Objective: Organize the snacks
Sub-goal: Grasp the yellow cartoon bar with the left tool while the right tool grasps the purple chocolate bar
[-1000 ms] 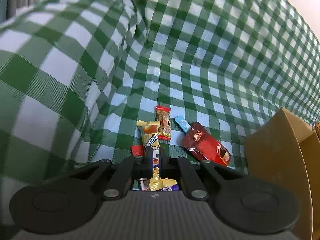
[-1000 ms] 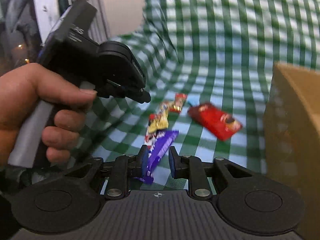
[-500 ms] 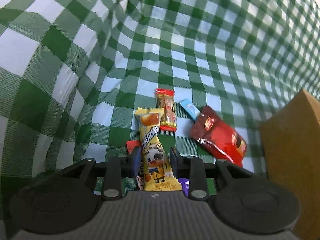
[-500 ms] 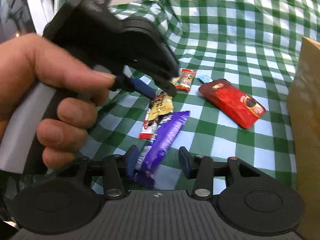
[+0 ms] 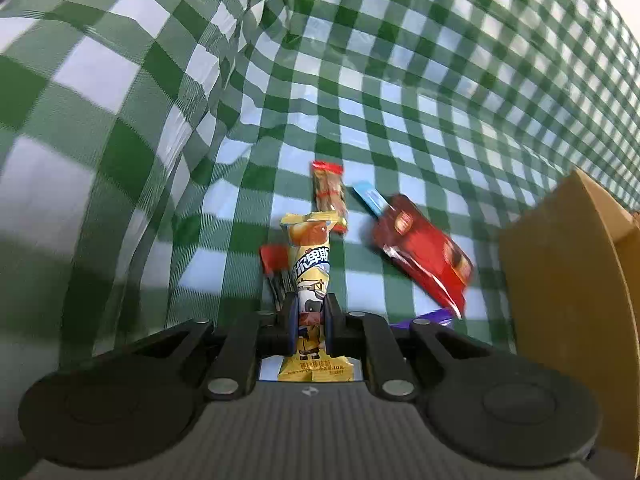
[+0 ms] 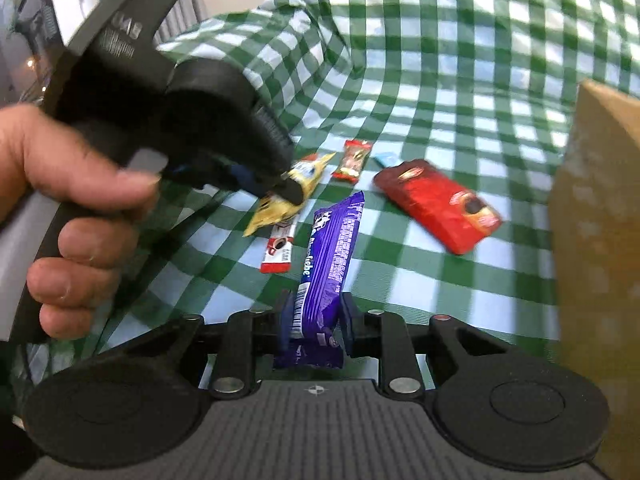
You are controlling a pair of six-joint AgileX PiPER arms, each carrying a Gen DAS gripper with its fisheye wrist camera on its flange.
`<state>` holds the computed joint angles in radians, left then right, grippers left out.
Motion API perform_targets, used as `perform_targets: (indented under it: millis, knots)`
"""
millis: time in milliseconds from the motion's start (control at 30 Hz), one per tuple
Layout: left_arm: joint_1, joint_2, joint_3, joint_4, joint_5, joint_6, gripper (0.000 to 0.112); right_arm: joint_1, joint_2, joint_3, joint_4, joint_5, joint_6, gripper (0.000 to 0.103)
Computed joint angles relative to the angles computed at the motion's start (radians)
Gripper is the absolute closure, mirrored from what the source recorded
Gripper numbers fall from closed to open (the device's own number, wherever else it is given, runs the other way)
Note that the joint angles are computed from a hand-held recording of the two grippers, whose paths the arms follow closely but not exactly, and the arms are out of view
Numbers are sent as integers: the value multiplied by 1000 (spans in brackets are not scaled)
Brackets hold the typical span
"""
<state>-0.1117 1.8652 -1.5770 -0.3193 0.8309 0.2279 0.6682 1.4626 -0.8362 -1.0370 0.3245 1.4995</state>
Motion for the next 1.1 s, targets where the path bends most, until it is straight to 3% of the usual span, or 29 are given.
perform_targets:
  millis: [133,400,700,867,1100]
  knots:
    - [-29,-114,131,47,-2,8,99,29,-150,61,240,76,-259,77]
    - [-20,-308,341,25,88,-9,98,190,-324,123,421,299,-327,77]
    - [-115,-364,452,169,72,-140,94,198,-272,168,435,290,-286,76]
    - [-122,-357,452,198,56,-168,94,187,-278,178,419,272,-285,65]
    - [-121,-343,440,204,59,-182,90,182,-243,169,400,266,-279,63]
